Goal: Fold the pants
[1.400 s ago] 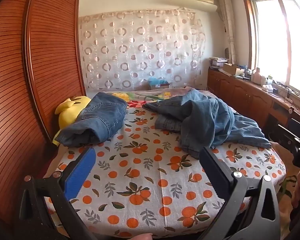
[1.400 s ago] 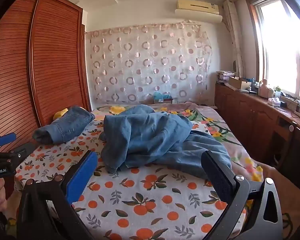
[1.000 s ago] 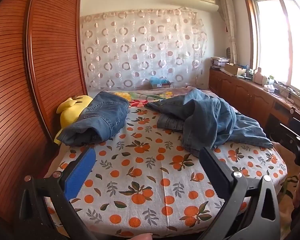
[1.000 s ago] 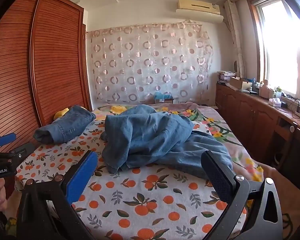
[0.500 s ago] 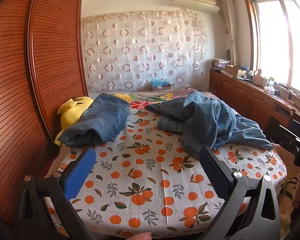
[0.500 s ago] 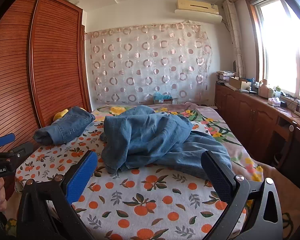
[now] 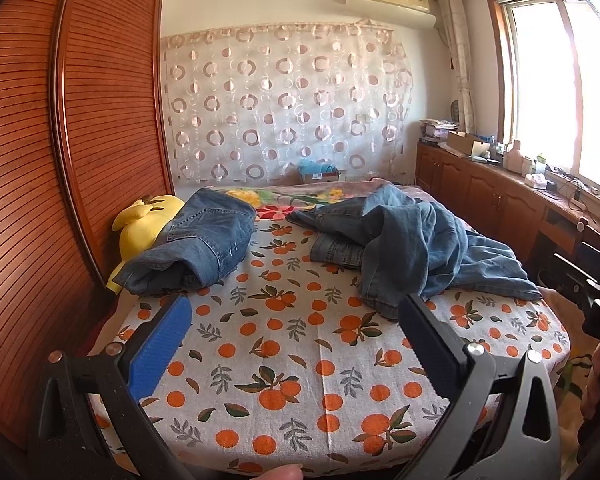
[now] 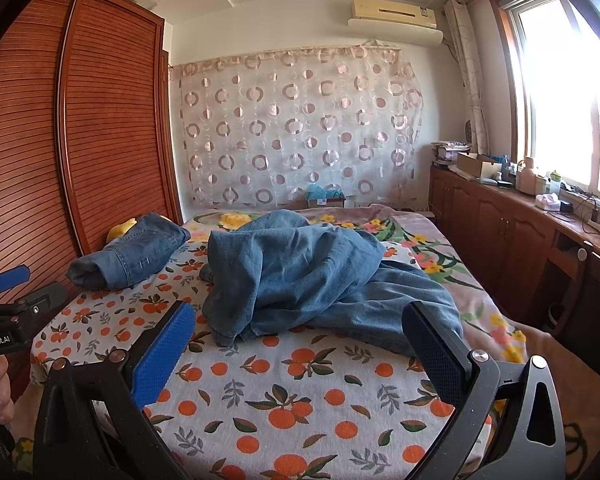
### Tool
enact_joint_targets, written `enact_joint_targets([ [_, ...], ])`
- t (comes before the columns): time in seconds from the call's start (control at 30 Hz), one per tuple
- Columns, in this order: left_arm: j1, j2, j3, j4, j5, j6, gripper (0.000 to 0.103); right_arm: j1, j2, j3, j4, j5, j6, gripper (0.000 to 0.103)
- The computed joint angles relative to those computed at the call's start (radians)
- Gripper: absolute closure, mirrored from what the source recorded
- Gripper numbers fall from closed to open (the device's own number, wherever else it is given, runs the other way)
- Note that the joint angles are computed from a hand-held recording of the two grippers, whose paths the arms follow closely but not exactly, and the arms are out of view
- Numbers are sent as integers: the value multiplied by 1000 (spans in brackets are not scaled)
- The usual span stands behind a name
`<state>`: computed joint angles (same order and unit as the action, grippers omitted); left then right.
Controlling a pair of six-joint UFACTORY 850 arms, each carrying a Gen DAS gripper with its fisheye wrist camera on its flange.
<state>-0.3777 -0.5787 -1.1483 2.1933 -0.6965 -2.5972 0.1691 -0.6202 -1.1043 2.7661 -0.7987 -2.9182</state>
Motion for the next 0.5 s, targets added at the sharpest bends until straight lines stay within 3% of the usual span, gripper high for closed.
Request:
enact_joint_targets([
  [0.5, -2, 4, 3, 3, 2, -6, 0, 1, -2, 0, 6, -5, -3, 0],
])
